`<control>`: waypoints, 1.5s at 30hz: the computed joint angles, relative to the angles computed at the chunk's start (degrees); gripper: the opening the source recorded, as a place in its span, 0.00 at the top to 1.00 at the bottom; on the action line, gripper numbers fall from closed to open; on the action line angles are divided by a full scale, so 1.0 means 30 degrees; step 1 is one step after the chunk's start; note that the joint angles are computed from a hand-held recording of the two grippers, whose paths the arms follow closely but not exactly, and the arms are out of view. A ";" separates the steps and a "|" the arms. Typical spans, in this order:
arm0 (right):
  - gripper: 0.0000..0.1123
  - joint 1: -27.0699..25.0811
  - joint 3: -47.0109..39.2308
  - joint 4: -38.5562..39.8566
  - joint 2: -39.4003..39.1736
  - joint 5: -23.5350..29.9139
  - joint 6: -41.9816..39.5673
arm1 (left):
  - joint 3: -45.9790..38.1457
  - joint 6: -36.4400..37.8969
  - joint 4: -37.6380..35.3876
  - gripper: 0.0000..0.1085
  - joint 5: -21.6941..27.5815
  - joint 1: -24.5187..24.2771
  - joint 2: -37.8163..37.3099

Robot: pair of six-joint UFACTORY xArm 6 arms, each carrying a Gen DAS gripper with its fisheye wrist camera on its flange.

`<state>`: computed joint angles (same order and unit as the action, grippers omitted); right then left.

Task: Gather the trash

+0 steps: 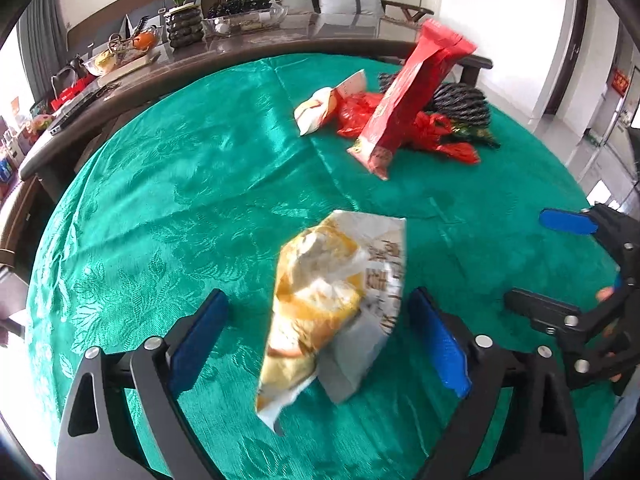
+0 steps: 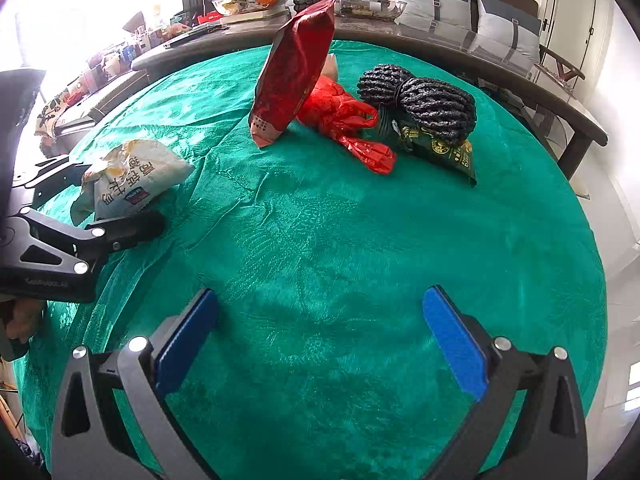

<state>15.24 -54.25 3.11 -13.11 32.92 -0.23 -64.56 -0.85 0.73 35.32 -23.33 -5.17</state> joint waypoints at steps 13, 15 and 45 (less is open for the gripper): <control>0.12 -0.2859 -0.2397 0.2266 0.1959 -0.1201 0.0011 | -0.0015 -0.0555 0.0398 0.09 0.0113 0.0032 0.0062; 0.12 -0.3194 -0.4462 0.1506 0.3323 -0.0927 -0.0944 | 0.0013 -0.0603 0.0436 0.09 0.0104 0.0023 0.0040; 0.56 -0.0544 0.0720 0.3007 -0.2100 0.0601 -0.0241 | -0.0130 -0.0409 0.0186 0.09 0.0063 0.0125 0.0212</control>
